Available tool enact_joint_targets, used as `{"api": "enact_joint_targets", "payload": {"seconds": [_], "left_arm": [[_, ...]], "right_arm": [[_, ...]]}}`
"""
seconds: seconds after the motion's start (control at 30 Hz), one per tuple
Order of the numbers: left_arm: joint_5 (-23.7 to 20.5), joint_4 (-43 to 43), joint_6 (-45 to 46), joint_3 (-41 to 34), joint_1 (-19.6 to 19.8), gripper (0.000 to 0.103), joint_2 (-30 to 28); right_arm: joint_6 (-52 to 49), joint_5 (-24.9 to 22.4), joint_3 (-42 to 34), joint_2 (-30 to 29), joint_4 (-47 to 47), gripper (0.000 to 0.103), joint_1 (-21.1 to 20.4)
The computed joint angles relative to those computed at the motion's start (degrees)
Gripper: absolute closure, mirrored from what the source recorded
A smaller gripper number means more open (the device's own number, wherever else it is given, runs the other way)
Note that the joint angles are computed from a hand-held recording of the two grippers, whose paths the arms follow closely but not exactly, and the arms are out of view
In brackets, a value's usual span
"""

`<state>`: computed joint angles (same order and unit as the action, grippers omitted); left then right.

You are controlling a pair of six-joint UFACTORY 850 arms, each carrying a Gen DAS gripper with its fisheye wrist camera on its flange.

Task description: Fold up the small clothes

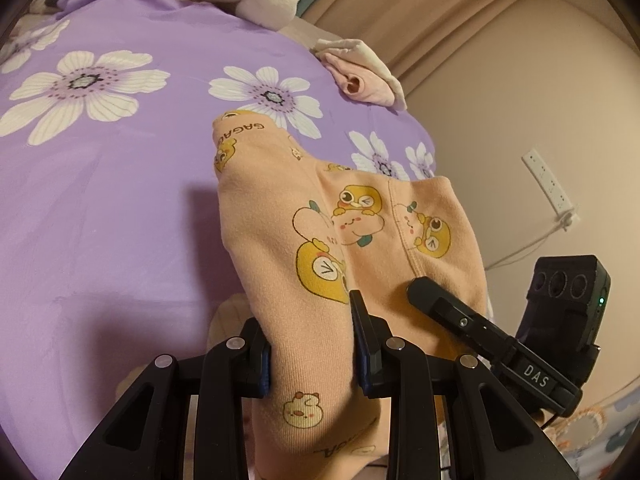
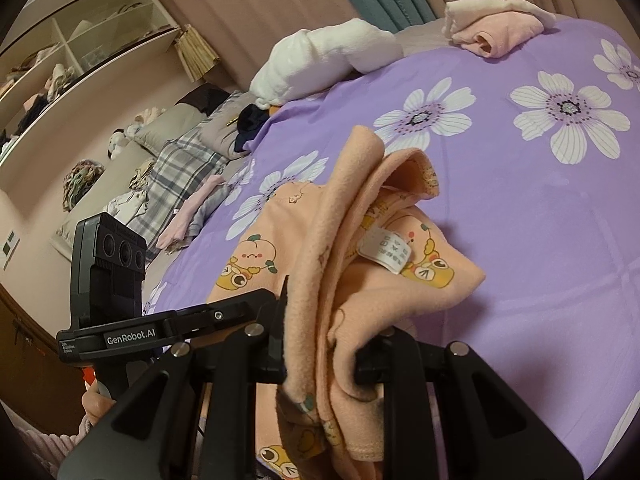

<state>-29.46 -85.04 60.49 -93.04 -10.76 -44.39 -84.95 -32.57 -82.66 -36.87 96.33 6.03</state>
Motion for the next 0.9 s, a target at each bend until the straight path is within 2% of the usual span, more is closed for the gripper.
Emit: {"api": "enact_joint_targets", "payload": {"seconds": [0.43, 0.9], "left_arm": [[-0.39, -5.06, 5.34, 4.73, 1.20, 0.074, 3.32], [-1.15, -8.17, 8.01, 8.00, 2.74, 0.074, 5.09]], "right_arm": [[-2.42, -0.65, 1.28, 1.68, 0.80, 0.082, 1.20], [0.47, -0.45, -2.02, -0.28, -2.76, 0.082, 2.51]]}}
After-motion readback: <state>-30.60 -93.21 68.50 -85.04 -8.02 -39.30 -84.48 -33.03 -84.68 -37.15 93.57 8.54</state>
